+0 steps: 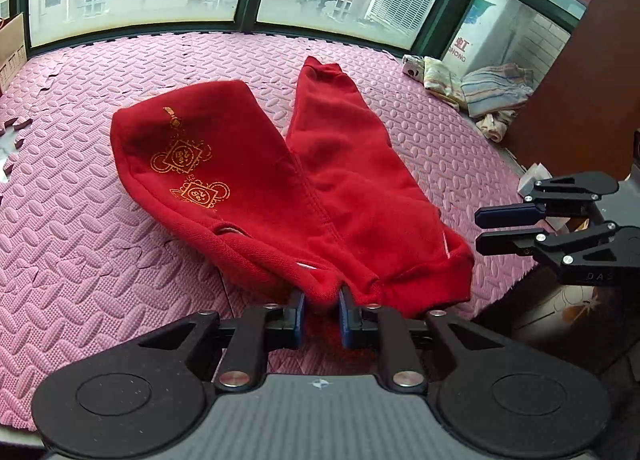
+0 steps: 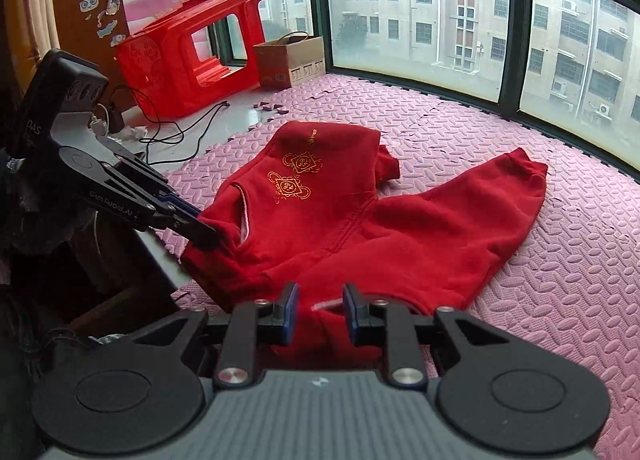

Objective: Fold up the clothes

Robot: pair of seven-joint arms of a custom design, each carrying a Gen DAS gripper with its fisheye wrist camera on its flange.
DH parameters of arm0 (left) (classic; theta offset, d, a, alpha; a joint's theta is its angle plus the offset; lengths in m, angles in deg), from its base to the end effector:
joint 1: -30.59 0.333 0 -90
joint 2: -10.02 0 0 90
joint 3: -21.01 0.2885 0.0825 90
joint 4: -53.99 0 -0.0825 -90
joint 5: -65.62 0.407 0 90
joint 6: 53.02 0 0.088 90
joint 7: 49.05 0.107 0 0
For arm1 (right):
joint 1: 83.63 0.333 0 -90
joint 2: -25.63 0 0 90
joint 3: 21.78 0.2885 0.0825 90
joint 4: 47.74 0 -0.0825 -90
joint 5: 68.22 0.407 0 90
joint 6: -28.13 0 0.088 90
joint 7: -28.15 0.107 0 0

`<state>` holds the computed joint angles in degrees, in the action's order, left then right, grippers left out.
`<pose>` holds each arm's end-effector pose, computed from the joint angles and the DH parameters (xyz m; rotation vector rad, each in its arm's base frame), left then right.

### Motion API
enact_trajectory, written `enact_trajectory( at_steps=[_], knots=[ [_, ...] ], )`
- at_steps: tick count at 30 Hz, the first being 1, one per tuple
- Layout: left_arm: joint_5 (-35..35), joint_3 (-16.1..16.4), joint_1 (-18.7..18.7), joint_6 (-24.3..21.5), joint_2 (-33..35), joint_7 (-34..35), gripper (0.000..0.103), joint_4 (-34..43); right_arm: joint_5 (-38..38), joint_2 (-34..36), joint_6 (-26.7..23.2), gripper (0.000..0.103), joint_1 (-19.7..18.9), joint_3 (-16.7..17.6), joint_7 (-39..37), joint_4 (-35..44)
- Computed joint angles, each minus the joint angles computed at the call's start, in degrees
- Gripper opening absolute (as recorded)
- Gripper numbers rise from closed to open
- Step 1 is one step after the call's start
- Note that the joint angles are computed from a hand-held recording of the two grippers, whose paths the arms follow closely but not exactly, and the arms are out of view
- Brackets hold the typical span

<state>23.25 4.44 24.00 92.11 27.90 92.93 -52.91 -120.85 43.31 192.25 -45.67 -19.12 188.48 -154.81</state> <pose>0.6195 -0.2454 0.3531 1.1893 -2.6834 1.0502 0.4822 0.4688 0.3747 -1.9059 1.4336 -0.5004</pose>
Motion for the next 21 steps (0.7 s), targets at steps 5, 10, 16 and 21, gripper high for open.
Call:
enact_trajectory(
  at_steps=[5,10,16,21],
  knots=[
    [4.2,0.9,-0.6,-0.7,0.2,-2.8,0.028,-0.2,0.8,-0.8,-0.4,0.027,-0.4,0.2,-1.8,-0.6],
    [1.8,0.2,0.6,-1.3,-0.9,1.5,0.037,-0.3,-0.5,0.9,-3.0,0.029,-1.3,-1.1,-1.2,2.1],
    [0.1,0.5,0.7,-0.4,-0.2,3.4,0.039,2.5,7.9,10.5,-2.7,0.029,-5.7,-1.0,-11.2,14.2],
    [4.9,1.8,-1.2,4.4,6.3,-3.9,0.04,10.0,22.5,24.9,-4.9,0.029,-11.4,4.2,-27.3,33.2]
  ],
)
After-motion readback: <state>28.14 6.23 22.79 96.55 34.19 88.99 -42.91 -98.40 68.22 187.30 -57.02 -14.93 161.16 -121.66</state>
